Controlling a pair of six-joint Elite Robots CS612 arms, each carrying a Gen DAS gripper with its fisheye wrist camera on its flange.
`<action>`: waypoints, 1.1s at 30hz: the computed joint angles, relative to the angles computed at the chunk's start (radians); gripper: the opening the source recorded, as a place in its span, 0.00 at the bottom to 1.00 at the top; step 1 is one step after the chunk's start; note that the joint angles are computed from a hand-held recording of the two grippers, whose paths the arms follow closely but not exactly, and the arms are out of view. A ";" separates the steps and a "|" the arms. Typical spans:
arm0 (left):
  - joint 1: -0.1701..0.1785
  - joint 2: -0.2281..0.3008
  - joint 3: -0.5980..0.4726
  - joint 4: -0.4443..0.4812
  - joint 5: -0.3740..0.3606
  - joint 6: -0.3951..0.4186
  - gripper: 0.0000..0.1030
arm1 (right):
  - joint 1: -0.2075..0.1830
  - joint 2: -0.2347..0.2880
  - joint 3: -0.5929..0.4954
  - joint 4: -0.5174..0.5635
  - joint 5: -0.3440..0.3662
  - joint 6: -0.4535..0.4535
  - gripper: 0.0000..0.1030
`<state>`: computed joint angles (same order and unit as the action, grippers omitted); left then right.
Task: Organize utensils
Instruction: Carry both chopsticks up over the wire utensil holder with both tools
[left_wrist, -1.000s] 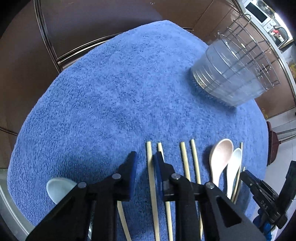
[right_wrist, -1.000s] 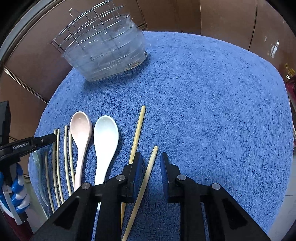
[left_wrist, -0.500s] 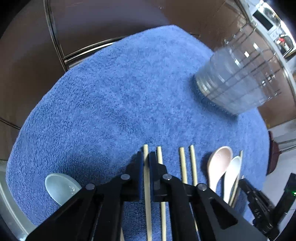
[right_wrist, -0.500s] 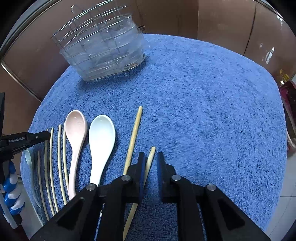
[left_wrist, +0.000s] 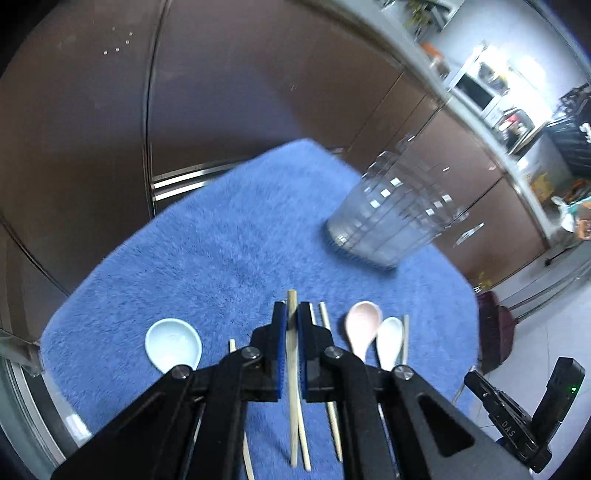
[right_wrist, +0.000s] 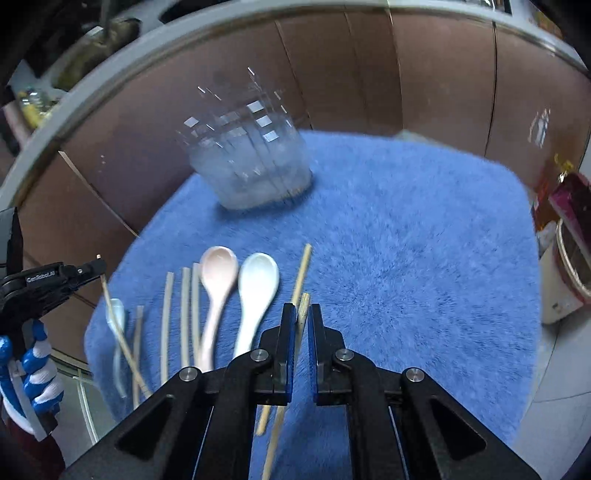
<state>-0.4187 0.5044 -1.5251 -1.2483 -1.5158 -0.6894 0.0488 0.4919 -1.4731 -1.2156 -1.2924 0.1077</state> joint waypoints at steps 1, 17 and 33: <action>-0.005 0.004 -0.022 -0.003 0.009 0.005 0.05 | 0.001 0.001 -0.017 -0.005 0.001 -0.002 0.06; -0.048 0.007 -0.183 -0.013 0.119 0.037 0.05 | 0.019 0.004 -0.184 -0.095 0.032 -0.052 0.05; -0.015 -0.179 0.142 -0.304 0.092 0.126 0.05 | 0.016 -0.177 0.120 -0.415 0.094 -0.060 0.05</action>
<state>-0.4341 0.3257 -1.3834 -1.5526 -1.4234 -0.5632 0.0649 0.3152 -1.3530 -1.6304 -1.1985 0.0480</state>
